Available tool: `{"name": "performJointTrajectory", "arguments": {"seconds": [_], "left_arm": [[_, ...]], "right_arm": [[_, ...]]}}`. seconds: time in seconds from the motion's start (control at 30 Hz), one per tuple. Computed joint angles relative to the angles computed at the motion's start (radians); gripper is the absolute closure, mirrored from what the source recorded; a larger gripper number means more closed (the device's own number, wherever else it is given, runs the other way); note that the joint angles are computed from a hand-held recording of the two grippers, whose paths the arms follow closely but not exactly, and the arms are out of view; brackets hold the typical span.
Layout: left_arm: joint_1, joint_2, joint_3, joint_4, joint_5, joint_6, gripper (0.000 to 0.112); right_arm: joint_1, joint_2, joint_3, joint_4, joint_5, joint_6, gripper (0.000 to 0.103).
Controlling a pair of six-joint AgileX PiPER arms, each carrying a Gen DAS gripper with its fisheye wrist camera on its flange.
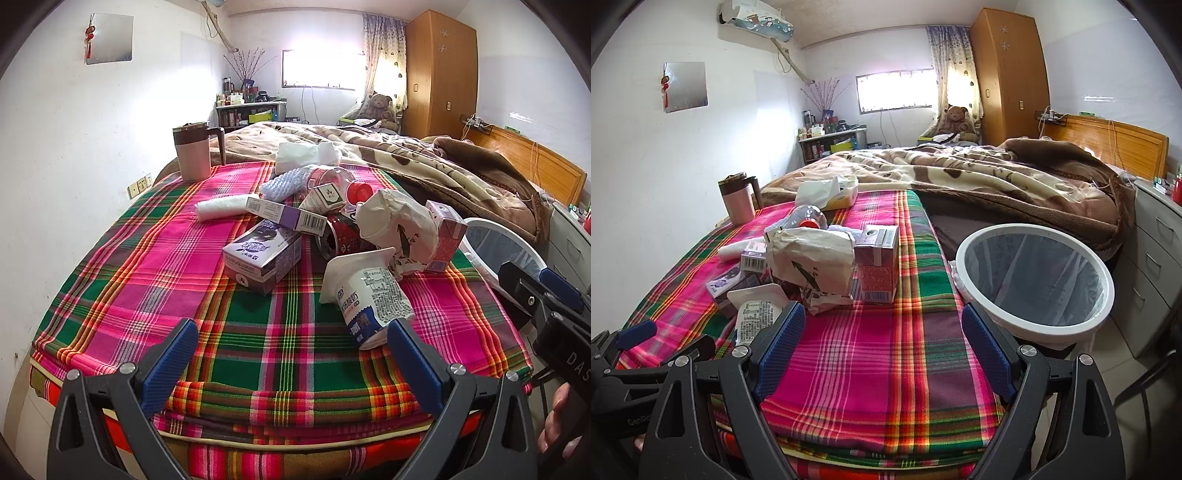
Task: Collect trash
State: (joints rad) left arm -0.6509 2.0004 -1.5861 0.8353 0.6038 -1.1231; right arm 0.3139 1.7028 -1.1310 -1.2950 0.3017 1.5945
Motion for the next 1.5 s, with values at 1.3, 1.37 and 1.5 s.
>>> {"name": "performJointTrajectory", "arguments": {"seconds": [1.3, 1.37, 1.5], "left_arm": [[0.003, -0.025, 0.038, 0.003, -0.015, -0.013, 0.009], [0.003, -0.025, 0.038, 0.003, -0.015, -0.013, 0.009], [0.003, -0.025, 0.038, 0.003, -0.014, -0.014, 0.009]], "right_arm": [[-0.001, -0.003, 0.004, -0.008, 0.003, 0.010, 0.015], [0.000, -0.002, 0.003, -0.009, 0.006, 0.011, 0.015], [-0.001, -0.002, 0.003, -0.009, 0.003, 0.011, 0.015]]}}
